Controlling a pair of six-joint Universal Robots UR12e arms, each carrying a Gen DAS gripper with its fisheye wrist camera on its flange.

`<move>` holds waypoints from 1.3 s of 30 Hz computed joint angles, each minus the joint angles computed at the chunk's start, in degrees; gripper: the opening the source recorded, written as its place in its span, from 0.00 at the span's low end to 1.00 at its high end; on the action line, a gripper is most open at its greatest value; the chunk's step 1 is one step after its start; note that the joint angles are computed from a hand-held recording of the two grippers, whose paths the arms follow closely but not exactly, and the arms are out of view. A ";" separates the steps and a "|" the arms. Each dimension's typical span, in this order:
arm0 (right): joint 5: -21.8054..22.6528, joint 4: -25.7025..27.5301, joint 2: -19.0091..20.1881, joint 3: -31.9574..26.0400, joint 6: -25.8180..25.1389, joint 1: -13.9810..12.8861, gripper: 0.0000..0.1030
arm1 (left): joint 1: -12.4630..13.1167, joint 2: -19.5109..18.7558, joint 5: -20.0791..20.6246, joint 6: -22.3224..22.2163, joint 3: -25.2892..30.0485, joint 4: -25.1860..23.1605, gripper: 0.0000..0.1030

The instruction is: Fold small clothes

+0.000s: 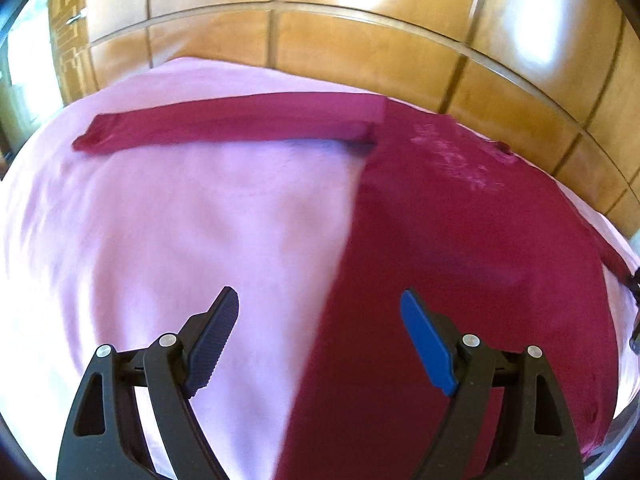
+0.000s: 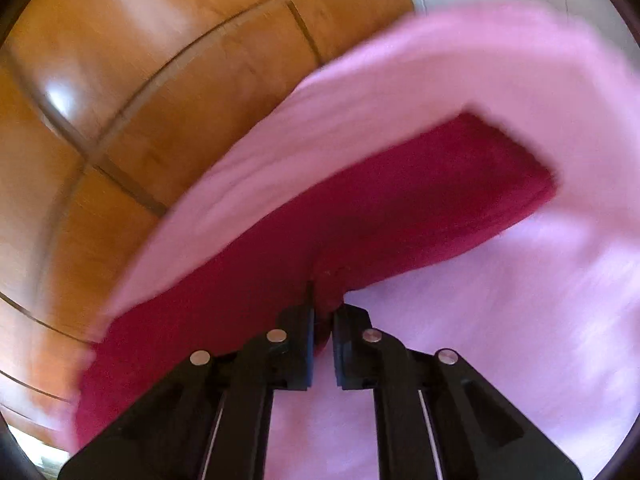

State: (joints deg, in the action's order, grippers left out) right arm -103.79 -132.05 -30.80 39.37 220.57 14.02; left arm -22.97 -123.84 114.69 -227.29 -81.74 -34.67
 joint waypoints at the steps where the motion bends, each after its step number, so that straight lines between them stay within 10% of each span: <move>1: -1.13 1.54 0.36 -0.56 -0.84 0.20 0.05 | 0.02 0.23 0.12 -0.19 -0.39 -0.32 0.80; 5: -2.01 1.67 -0.46 0.72 -2.44 0.91 0.07 | 0.09 1.13 -0.22 0.48 -1.78 -1.41 0.80; 9: -2.36 -2.65 -2.85 4.57 -7.96 2.39 0.35 | 0.06 1.74 -1.11 1.13 -3.16 -1.17 0.80; 10: -1.45 -4.21 -3.20 5.26 -8.99 2.66 0.49 | 0.14 1.75 -1.53 0.97 -3.32 -1.13 0.80; 16: 10.59 -10.60 -7.17 12.72 -15.28 4.47 0.54 | 0.20 2.79 -6.07 1.61 -5.96 2.40 0.77; 24: 22.55 -10.86 -10.90 20.10 -19.07 6.59 0.54 | -0.23 2.87 -10.94 6.37 -7.41 7.17 0.44; 28: 20.25 -10.64 -13.07 23.02 -24.75 8.21 0.11 | -0.47 2.76 -11.39 8.42 -7.41 7.97 0.06; 33: 10.38 -10.12 -14.42 24.84 -30.76 10.42 0.08 | -0.63 3.50 -11.07 8.01 -8.36 7.86 0.05; 39: 9.18 -10.60 -14.65 25.30 -29.84 10.50 0.20 | -0.55 3.82 -10.25 5.51 -8.36 7.93 0.12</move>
